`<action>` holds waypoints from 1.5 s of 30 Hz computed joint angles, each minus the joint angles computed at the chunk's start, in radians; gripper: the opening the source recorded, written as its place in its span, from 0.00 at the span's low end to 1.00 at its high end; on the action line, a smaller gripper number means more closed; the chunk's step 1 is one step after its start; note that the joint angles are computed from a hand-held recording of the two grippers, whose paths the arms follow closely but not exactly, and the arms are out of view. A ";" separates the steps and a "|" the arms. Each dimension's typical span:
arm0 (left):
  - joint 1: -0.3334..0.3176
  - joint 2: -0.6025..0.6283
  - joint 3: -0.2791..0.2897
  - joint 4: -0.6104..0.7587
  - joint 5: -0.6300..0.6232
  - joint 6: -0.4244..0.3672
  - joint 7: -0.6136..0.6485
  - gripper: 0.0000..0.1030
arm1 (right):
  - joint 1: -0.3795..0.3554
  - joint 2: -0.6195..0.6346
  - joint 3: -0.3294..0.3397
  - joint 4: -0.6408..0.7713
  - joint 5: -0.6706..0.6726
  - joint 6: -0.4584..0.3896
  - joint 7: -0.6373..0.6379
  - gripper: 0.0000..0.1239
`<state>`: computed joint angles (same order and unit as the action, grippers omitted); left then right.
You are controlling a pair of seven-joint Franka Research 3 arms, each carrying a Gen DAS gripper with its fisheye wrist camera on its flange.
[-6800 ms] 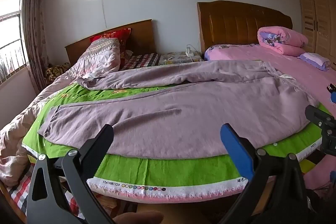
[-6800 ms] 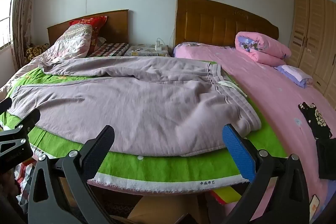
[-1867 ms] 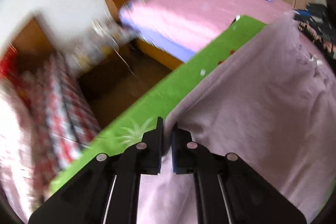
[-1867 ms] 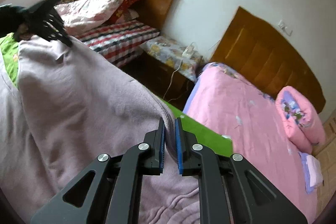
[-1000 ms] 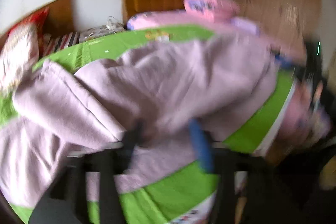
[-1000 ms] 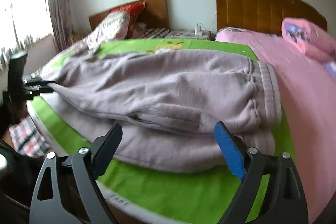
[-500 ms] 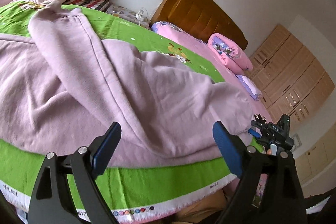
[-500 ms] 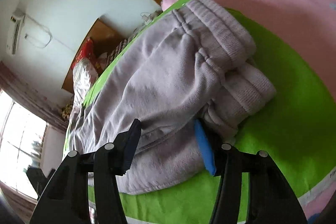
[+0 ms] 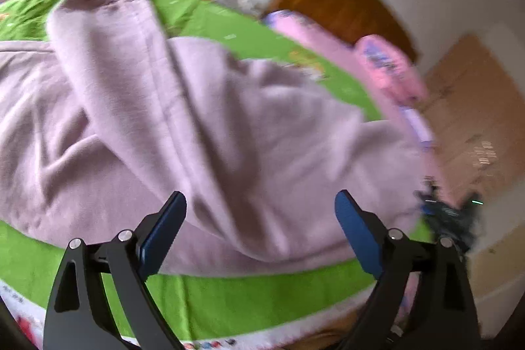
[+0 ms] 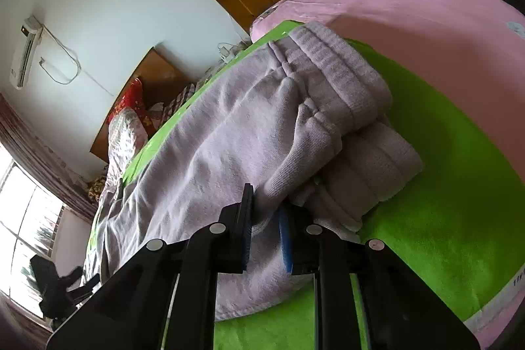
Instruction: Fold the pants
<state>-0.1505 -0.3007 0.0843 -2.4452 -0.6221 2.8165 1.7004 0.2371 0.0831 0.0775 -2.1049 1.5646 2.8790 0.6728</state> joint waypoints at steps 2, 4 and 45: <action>0.076 0.034 -0.059 0.020 0.121 -0.027 -0.137 0.44 | 0.000 0.000 0.001 0.002 0.003 0.003 -0.005 0.14; 0.133 0.041 -0.095 0.010 0.261 -0.009 -0.269 0.05 | 0.003 -0.002 0.002 0.003 -0.002 0.012 -0.008 0.14; 0.070 -0.147 0.030 -0.230 0.461 0.139 -0.380 0.15 | 0.048 -0.140 -0.017 -0.177 -0.102 -0.004 0.030 0.11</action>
<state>-0.0806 -0.4473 0.1143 -2.6753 -0.1606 2.9552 1.3203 0.2846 -0.0570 0.0600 -2.2819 1.4626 2.8751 0.7027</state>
